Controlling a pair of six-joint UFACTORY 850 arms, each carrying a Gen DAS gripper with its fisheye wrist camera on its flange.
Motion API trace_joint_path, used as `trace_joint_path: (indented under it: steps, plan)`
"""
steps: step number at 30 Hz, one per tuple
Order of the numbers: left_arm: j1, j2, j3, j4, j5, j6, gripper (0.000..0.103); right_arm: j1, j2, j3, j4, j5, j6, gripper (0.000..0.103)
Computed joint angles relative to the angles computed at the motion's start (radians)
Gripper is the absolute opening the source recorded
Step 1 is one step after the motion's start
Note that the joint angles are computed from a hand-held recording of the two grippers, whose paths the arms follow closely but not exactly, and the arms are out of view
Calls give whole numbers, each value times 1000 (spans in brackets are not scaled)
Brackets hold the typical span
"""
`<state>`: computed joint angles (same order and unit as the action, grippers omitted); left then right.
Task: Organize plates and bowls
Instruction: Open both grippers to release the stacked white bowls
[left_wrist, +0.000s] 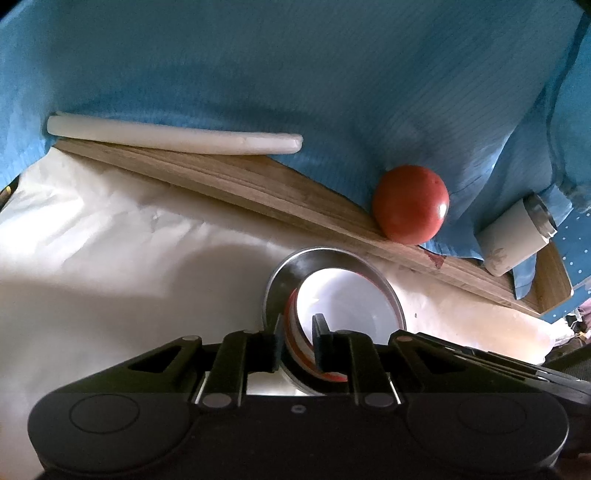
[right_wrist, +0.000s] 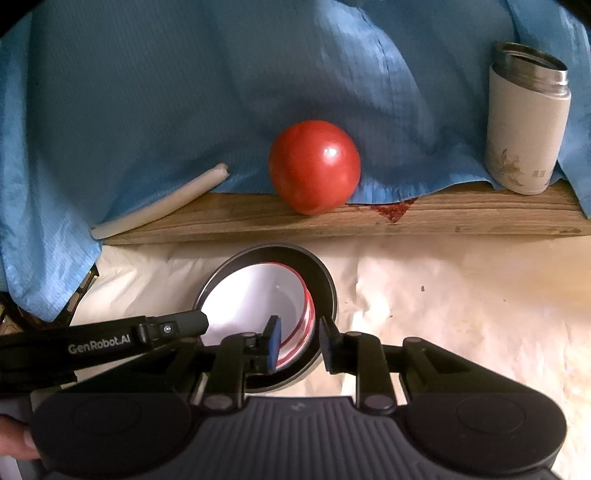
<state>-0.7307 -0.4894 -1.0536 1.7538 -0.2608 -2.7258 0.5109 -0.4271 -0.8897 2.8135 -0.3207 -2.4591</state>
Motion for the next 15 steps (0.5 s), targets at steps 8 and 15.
trace_joint_path:
  steps: [8, 15]
  plan:
    - [-14, 17, 17, -11, -35, -11, 23, 1, 20, 25, 41, -21, -46, 40]
    - [-24, 36, 40, -1, -80, -53, 44, -9, 44, 53, 83, -47, -79, 59]
